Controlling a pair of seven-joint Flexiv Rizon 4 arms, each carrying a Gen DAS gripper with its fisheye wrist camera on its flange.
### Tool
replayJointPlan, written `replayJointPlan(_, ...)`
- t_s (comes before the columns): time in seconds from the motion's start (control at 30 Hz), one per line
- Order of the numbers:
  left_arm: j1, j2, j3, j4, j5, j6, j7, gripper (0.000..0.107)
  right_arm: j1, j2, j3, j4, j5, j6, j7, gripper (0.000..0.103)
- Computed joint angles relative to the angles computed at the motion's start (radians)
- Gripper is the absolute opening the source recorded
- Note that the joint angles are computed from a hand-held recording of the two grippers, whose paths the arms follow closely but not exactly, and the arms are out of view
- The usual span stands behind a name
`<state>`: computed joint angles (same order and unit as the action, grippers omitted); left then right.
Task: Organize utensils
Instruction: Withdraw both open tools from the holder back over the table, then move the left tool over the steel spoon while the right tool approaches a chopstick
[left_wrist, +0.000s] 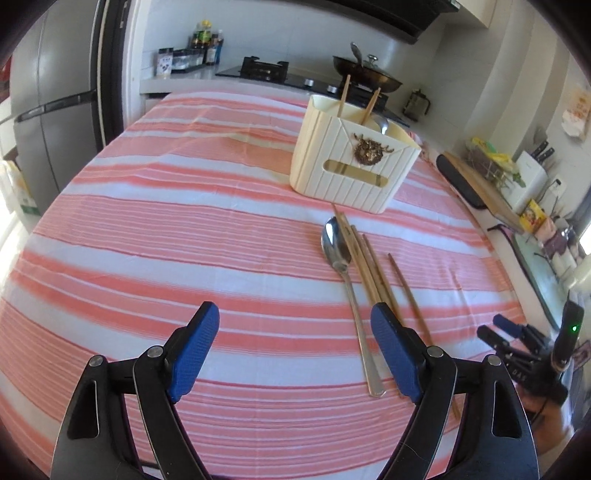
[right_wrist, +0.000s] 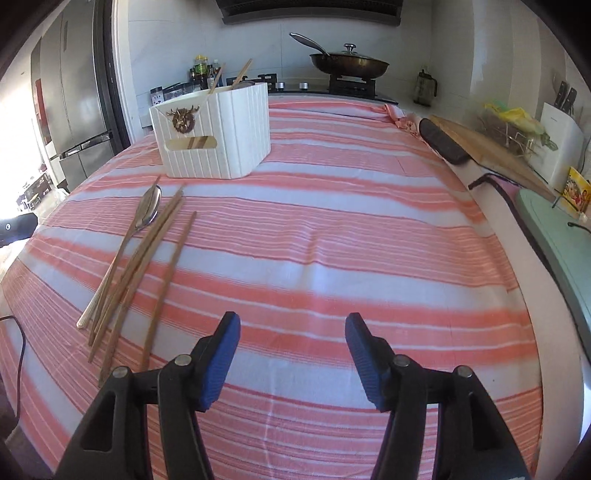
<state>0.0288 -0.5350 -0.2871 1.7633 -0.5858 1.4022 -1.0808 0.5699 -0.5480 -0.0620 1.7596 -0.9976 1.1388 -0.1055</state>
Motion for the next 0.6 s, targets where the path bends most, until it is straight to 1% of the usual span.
replayJointPlan(0.1,-0.052,-0.005,0.067,0.013,0.054,0.007,-0.052,0.085,0.005,0.015,-0.001,0.024,-0.007,-0.003,0.04,0.06)
replayJointPlan(0.17,-0.079,-0.007,0.099,0.024,0.096,0.023,-0.08,0.085,0.006,0.022,-0.002,0.035,-0.023,-0.003,0.062,0.06)
replayJointPlan(0.2,-0.084,-0.008,0.104,0.03,0.111,0.027,-0.09,0.085,0.008,0.023,0.001,0.038,-0.027,-0.009,0.068,0.06)
replayJointPlan(0.37,-0.068,-0.005,0.074,0.059,0.135,0.05,-0.112,0.085,0.009,0.007,0.019,0.017,-0.009,-0.043,0.06,0.06)
replayJointPlan(0.6,-0.081,-0.003,0.1,0.076,0.185,0.079,-0.162,0.085,0.01,-0.018,0.032,-0.002,0.042,-0.047,0.013,0.06)
